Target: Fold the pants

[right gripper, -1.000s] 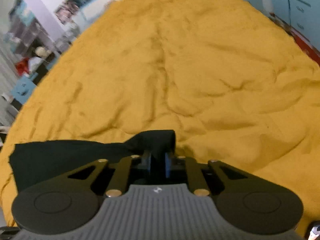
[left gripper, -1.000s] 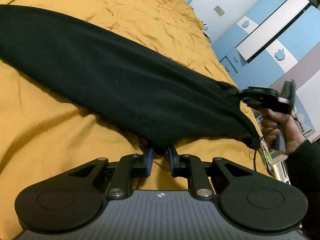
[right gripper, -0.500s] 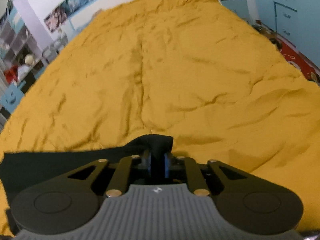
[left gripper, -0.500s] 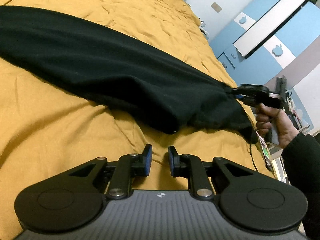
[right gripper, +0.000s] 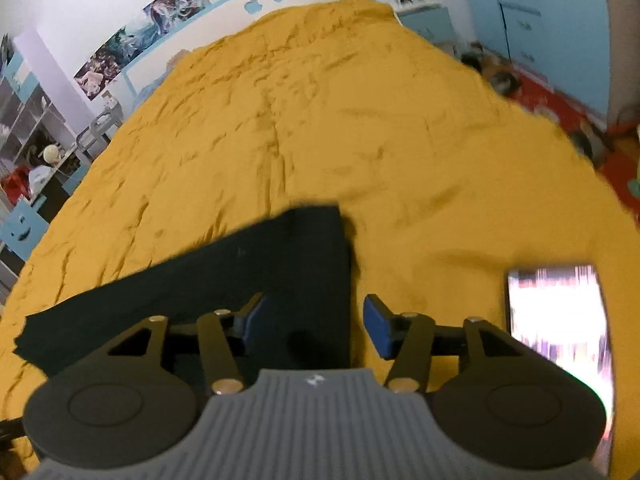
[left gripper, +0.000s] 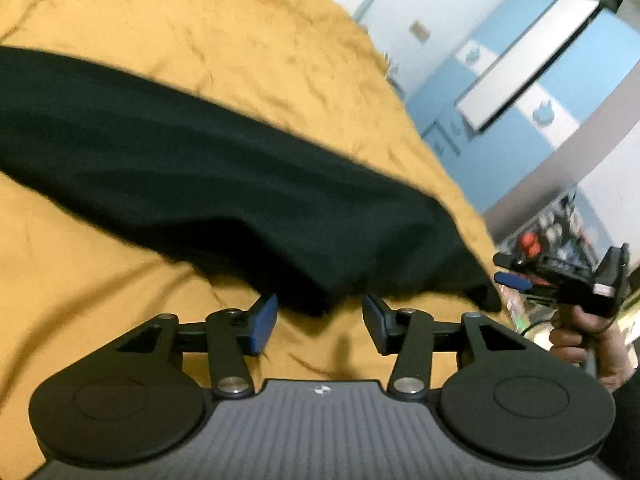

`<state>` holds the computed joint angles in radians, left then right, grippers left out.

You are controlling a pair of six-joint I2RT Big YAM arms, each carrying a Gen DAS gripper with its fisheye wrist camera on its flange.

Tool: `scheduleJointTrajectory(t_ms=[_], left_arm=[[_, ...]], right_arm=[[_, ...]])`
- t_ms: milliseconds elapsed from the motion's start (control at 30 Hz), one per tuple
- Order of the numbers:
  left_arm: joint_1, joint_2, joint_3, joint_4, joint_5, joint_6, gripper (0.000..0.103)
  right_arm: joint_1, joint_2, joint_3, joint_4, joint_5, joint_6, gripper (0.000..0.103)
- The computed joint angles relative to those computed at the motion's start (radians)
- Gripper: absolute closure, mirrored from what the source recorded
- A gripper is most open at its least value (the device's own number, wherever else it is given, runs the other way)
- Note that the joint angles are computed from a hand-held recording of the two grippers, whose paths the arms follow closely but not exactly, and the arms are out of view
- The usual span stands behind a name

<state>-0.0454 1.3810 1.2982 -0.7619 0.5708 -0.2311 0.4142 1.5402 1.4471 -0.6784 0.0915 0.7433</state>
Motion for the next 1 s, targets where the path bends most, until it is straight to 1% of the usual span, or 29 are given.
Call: scheduleJointTrajectory(t_ms=[33,100,167,200,233,300,400,467,533,600,633,667,700,733,767,800,833,933,1000], left_arm=[[-0.006,0.004,-0.004,0.003,0.003,-0.002,0.048],[-0.021,-0.001,-0.022,0.044,-0.026,-0.025,0.048],[-0.027,-0.010,-0.030,0.082,-0.061,-0.061,0.048],[-0.027,-0.017,-0.033,0.091,-0.066,-0.073,0.048],[-0.026,-0.025,-0.035,0.095,-0.070,-0.076,0.048],[-0.031,-0.047,-0.048,0.112,-0.092,-0.055,0.048],[-0.045,-0.088,-0.091,0.191,-0.158,-0.055,0.048],[-0.046,-0.080,-0.082,0.187,-0.146,-0.051,0.048],[-0.053,-0.048,-0.051,0.136,-0.132,-0.040,0.049],[-0.055,-0.002,-0.014,0.079,-0.118,-0.054,0.065],[-0.055,0.015,-0.003,0.062,-0.119,-0.072,0.099],[-0.054,0.026,0.003,0.054,-0.114,-0.085,0.100],[-0.054,0.018,-0.009,0.075,-0.113,-0.099,0.100],[-0.055,0.001,-0.024,0.097,-0.110,-0.089,0.100],[-0.059,-0.017,-0.034,0.106,-0.117,-0.063,0.100],[-0.061,-0.036,-0.040,0.099,-0.119,-0.038,0.100],[-0.058,-0.051,-0.046,0.086,-0.111,-0.034,0.100],[-0.038,-0.057,-0.047,0.014,-0.079,-0.047,0.100],[-0.037,-0.053,-0.055,0.004,-0.092,-0.037,0.100]], right_arm=[[0.004,-0.004,-0.014,0.003,-0.015,0.012,0.051],[0.010,-0.001,-0.024,-0.003,-0.027,0.024,0.051],[0.011,0.000,-0.035,0.014,-0.042,0.049,0.051],[0.012,0.003,-0.037,0.030,-0.051,0.056,0.051],[0.014,0.003,-0.039,0.035,-0.055,0.058,0.049],[0.016,0.008,-0.037,0.035,-0.054,0.045,0.047],[0.010,0.016,-0.039,0.043,-0.066,0.042,0.047],[0.009,0.010,-0.052,0.057,-0.068,0.055,0.047],[0.008,0.003,-0.058,0.060,-0.068,0.062,0.047],[0.005,0.005,-0.059,0.064,-0.074,0.065,0.047],[0.003,0.006,-0.060,0.067,-0.076,0.065,0.051],[0.003,0.005,-0.060,0.063,-0.068,0.060,0.057],[0.002,0.003,-0.059,0.054,-0.065,0.052,0.078],[-0.004,-0.005,-0.066,0.063,-0.079,0.050,0.079],[-0.009,-0.017,-0.074,0.075,-0.091,0.046,0.082],[-0.012,-0.025,-0.074,0.071,-0.097,0.039,0.102],[-0.015,-0.034,-0.073,0.067,-0.092,0.032,0.103],[-0.020,-0.043,-0.075,0.060,-0.094,0.023,0.103],[-0.017,-0.023,-0.063,0.026,-0.093,0.012,0.103]])
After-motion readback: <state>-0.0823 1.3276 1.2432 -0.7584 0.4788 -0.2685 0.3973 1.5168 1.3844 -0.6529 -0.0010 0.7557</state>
